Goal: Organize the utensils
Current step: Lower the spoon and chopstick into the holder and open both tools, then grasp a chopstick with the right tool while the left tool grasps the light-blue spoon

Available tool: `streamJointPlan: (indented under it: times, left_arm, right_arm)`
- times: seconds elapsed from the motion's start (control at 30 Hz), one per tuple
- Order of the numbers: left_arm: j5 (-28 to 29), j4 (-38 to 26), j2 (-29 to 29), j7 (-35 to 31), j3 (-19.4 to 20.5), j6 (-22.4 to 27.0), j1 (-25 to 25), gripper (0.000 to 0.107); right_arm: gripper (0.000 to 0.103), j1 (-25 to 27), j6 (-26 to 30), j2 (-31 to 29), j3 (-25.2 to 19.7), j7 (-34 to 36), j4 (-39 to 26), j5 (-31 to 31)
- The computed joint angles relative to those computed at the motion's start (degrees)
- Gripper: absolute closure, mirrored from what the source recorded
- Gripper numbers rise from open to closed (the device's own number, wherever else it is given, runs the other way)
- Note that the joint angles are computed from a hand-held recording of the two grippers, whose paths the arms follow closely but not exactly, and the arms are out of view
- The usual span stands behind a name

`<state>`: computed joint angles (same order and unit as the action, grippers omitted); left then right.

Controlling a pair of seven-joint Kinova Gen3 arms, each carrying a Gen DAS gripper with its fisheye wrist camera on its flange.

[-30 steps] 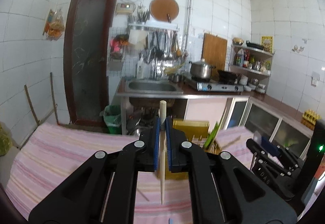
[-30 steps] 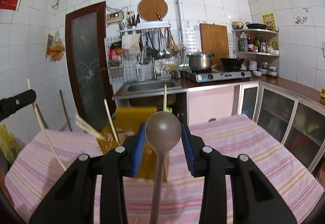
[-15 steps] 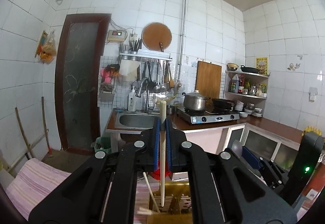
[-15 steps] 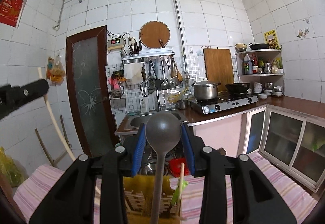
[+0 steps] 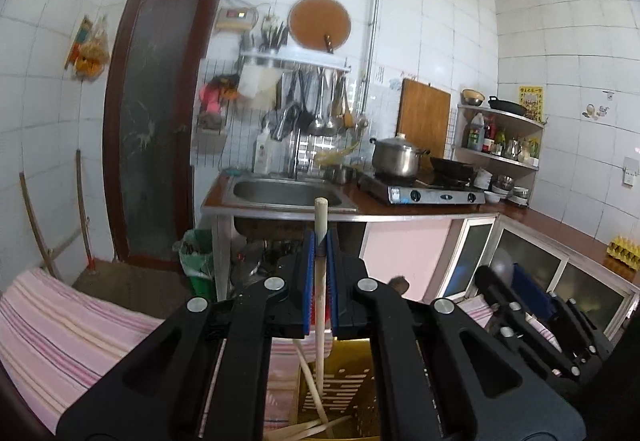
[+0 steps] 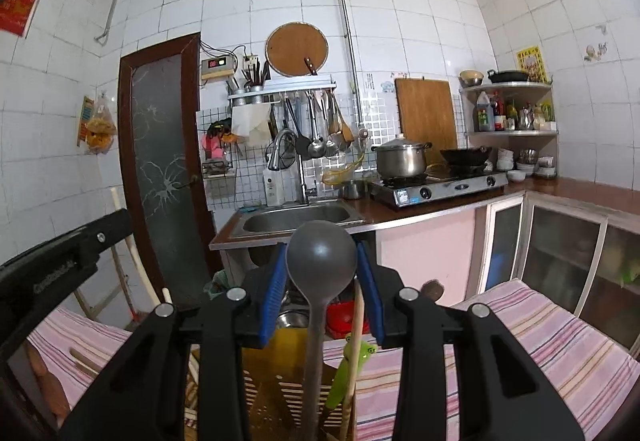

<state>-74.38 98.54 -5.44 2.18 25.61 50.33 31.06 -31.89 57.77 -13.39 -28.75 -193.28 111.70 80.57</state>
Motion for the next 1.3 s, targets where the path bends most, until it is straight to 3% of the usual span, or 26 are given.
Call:
streamJointPlan:
  times: [0.17, 0.4, 0.63, 0.8, 0.83, 0.9, 0.93, 0.97, 1.03, 1.07, 1.13, 1.2, 1.3]
  left_arm:
    - [-0.52, 0.77, -0.6, 0.57, 0.2, 0.27, -0.28, 0.103]
    - [-2.33, 1.72, -0.08, 1.78, 0.91, 1.38, 0.28, 0.103]
    - [-1.08, 3.25, -0.48, 1.94, -0.24, 0.05, 0.17, 0.102]
    - [4.34, 2.28, -3.03, -3.0, -0.38, -0.44, -0.66, 0.101]
    - [5.68, 1.57, -3.8, -4.62, 0.23, 0.39, -1.03, 0.098]
    - [7.6, -0.36, -4.76, -7.71, 1.99, 3.25, -1.73, 0.073]
    - [8.17, -1.17, -5.08, -8.78, 3.06, 4.87, -2.14, 0.047]
    - [8.96, -1.79, -5.95, -10.27, 4.38, 7.04, -2.58, 0.03]
    - [9.49, -1.5, -8.07, -11.56, 6.66, 9.29, -3.74, 0.026]
    - [10.87, -1.75, -8.92, -13.22, 7.18, 10.97, -3.53, 0.017]
    - [15.2, -2.01, -10.59, -16.74, 7.36, 12.55, -3.56, 0.01]
    - [19.55, -1.12, -12.02, -19.38, 5.9, 13.9, -1.46, 0.01]
    - [25.0, 2.51, -14.59, -20.08, 7.74, 14.86, -3.68, 0.01]
  right_arm:
    - [0.068, 0.31, 2.54, -1.35, -2.06, -6.51, 1.84, 5.76]
    - [0.068, -2.9, 7.89, 2.62, -2.29, -7.67, 2.33, 10.03]
    - [0.067, -6.84, 8.86, 3.11, 0.83, -7.39, 4.2, 9.11]
    - [0.05, -7.3, 10.13, 1.52, 0.6, -1.54, 2.68, 4.49]
    - [0.048, -6.84, 10.2, 0.51, 0.29, 0.32, 1.93, 2.81]
    - [0.043, -3.99, 9.92, -1.19, -1.61, 4.43, -0.07, -1.29]
    - [0.041, -3.72, 10.79, -2.15, -1.98, 6.76, -1.24, -3.62]
    - [0.038, -4.51, 11.95, -2.89, -1.7, 9.09, -2.37, -5.95]
    - [0.036, -5.09, 13.7, -4.34, -2.06, 13.69, -4.26, -10.59]
    - [0.033, -5.14, 15.29, -5.04, -3.05, 15.47, -4.98, -12.92]
    - [0.029, -6.88, 19.08, -5.4, -3.97, 18.21, -6.49, -17.58]
    - [0.029, -9.19, 20.48, -5.56, -3.17, 20.1, -7.25, -21.95]
    - [0.029, -11.14, 22.45, -4.99, -4.5, 19.51, -6.3, -28.38]
